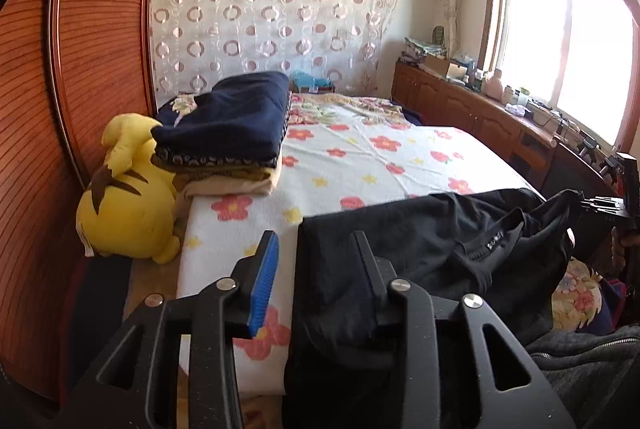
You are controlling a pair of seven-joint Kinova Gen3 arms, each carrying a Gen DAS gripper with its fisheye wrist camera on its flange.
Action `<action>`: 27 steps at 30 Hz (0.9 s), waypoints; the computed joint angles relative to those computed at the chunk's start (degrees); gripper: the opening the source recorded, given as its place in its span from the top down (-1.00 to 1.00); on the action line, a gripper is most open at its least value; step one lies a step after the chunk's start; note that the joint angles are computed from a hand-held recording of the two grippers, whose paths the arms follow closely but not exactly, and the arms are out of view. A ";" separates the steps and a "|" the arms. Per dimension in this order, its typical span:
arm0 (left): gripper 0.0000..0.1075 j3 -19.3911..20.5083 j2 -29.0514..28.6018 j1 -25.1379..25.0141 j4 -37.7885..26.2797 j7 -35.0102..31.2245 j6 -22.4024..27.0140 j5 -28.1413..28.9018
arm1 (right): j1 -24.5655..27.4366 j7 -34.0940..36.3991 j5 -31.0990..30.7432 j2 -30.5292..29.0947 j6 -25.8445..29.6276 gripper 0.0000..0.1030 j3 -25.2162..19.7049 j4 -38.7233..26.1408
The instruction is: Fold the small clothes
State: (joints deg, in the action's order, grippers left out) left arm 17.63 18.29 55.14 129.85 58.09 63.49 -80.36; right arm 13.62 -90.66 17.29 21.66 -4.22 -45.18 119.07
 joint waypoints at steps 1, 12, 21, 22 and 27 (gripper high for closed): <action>0.29 -0.04 -0.52 -0.39 -0.37 -1.46 -0.11 0.39 | -0.14 0.09 0.08 -0.35 0.04 0.60 0.15 -0.06; 0.02 -2.09 -0.84 -6.67 -1.18 -6.12 -6.08 -4.25 | -7.49 -3.65 2.53 -4.31 -7.08 0.43 10.66 3.17; -0.43 -4.96 2.82 -15.66 -4.56 -12.30 -18.08 -8.85 | -14.39 -6.91 6.69 4.70 -4.28 0.34 15.37 -6.11; -0.43 -5.46 3.39 -16.88 -5.16 -13.51 -20.02 -8.96 | -14.24 -6.92 6.70 5.78 -2.49 0.34 14.74 -7.78; -0.43 -8.22 5.87 -20.13 -8.08 -20.16 -27.06 -5.92 | -15.60 -3.75 3.40 10.23 7.50 0.34 13.67 -15.68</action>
State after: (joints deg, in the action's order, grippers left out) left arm 9.41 24.16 35.01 121.77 37.93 36.43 -86.27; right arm -1.98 -94.40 20.68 31.89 3.28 -31.52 103.39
